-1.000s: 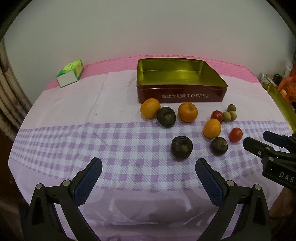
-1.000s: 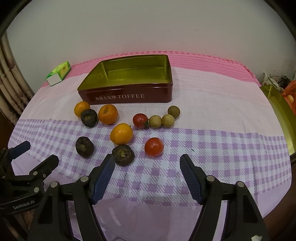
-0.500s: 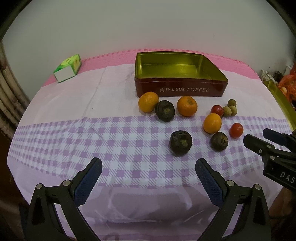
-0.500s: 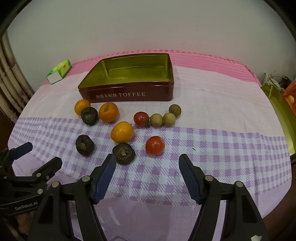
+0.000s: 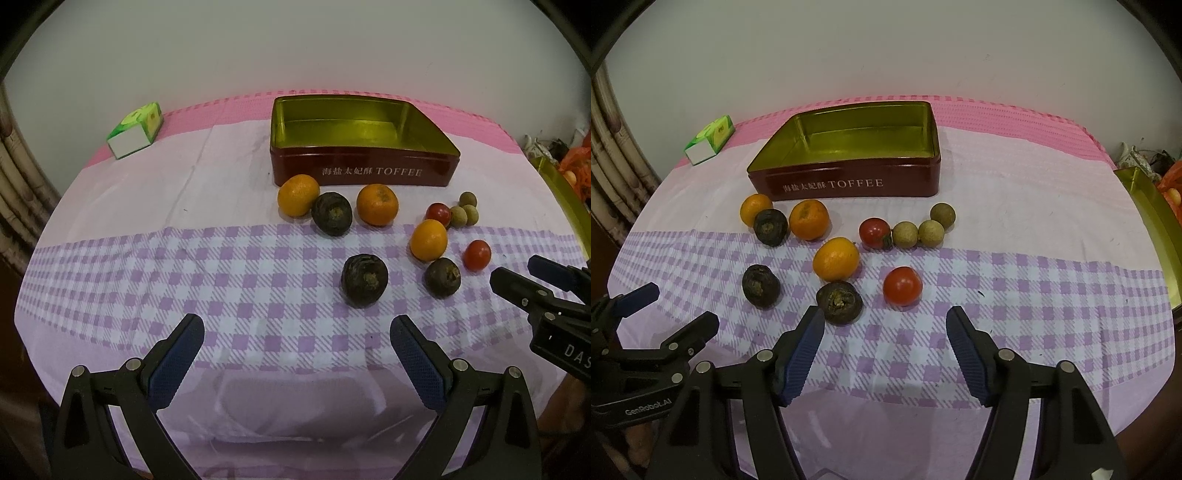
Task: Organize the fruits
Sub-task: 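Move both grippers toward the fruits in front of the tin, then close the left gripper on the dark brown fruit while the right gripper grasps the red tomato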
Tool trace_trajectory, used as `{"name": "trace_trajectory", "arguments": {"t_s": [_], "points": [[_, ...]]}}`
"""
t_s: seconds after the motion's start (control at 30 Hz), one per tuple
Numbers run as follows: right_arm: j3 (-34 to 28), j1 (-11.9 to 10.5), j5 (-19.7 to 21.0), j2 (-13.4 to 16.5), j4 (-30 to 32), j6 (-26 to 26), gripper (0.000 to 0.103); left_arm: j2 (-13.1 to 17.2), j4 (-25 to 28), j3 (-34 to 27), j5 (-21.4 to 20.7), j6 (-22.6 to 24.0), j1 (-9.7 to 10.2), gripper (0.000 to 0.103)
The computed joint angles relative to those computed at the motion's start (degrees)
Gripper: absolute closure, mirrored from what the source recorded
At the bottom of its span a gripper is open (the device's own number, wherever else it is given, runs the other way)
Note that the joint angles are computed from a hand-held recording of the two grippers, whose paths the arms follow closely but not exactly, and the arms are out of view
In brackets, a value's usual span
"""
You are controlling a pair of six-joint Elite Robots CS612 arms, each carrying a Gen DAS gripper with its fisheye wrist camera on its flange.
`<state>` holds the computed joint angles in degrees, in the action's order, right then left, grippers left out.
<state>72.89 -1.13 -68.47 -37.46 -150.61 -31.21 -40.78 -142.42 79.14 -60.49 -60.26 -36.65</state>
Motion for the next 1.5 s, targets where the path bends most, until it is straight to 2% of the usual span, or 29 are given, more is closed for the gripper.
{"name": "trace_trajectory", "arguments": {"t_s": [0.6,0.8,1.0,1.3,1.5], "points": [[-0.85,-0.07,-0.42,0.53,1.85,0.05,0.040,0.48,-1.01,-0.20,-1.43,0.99,0.27,0.004],[-1.75,-0.10,-1.47,1.13,2.09,0.32,0.043,0.94,-1.46,-0.58,-2.62,1.63,0.52,0.010],[-3.02,-0.01,-2.92,2.01,3.27,0.69,0.048,1.50,-2.87,-0.81,-4.47,2.50,1.00,0.022],[-5.05,0.36,-3.23,3.37,7.02,-0.18,0.057,2.54,-4.33,-1.66,-7.32,3.94,1.92,0.027],[-6.70,0.72,-3.58,4.41,8.87,-0.60,0.057,3.56,-5.40,-2.95,-8.98,5.54,2.58,0.029]]}}
